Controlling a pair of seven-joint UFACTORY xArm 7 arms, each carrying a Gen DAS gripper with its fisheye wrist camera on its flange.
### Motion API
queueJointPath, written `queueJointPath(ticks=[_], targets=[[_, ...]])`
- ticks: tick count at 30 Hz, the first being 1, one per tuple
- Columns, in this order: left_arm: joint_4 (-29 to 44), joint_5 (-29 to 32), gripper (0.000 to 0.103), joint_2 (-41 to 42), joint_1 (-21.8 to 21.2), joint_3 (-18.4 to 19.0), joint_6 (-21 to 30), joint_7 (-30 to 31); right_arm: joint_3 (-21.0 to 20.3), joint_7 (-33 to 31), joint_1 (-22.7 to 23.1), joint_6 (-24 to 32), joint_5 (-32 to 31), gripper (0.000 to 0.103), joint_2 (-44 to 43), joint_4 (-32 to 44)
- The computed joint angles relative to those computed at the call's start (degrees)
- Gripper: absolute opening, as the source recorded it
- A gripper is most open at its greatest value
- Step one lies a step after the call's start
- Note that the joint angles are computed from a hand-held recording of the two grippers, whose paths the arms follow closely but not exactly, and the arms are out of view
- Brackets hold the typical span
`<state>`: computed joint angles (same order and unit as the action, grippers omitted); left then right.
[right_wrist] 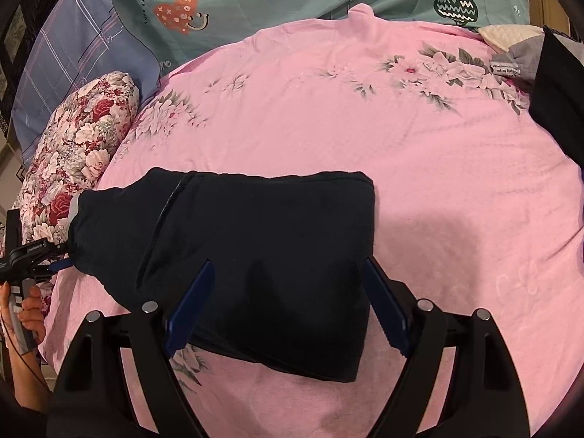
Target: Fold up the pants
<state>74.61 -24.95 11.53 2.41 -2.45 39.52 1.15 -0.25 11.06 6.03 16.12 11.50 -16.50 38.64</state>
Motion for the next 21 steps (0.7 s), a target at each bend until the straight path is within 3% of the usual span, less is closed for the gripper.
queueJointPath(ticks=[10,11,13,17,21], targets=[[10.04,3.41,0.057,8.44,-0.12,-0.71,-0.16,-1.85,0.61,2.47,-1.08,0.08,-1.83,0.083,1.78,1.3],[10.56,4.16,0.054,8.71,-0.31,-0.62,0.11,-2.7,0.54,2.21,-0.84,0.06,-1.66,0.083,2.09,1.58],[10.75,3.68,0.033,8.63,0.02,-1.45,0.24,-1.9,0.88,2.46,-0.87,0.07,-2.04,0.083,2.47,1.9],[9.13,9.45,0.028,6.18,-2.37,-0.31,-0.85,-4.49,1.13,3.12,-1.05,-0.12,-2.96,0.083,2.18,1.83],[7.47,7.93,0.027,2.53,-2.52,-1.99,-2.01,-0.8,-0.1,1.86,-0.4,-1.63,-1.28,0.083,-0.18,-0.35]])
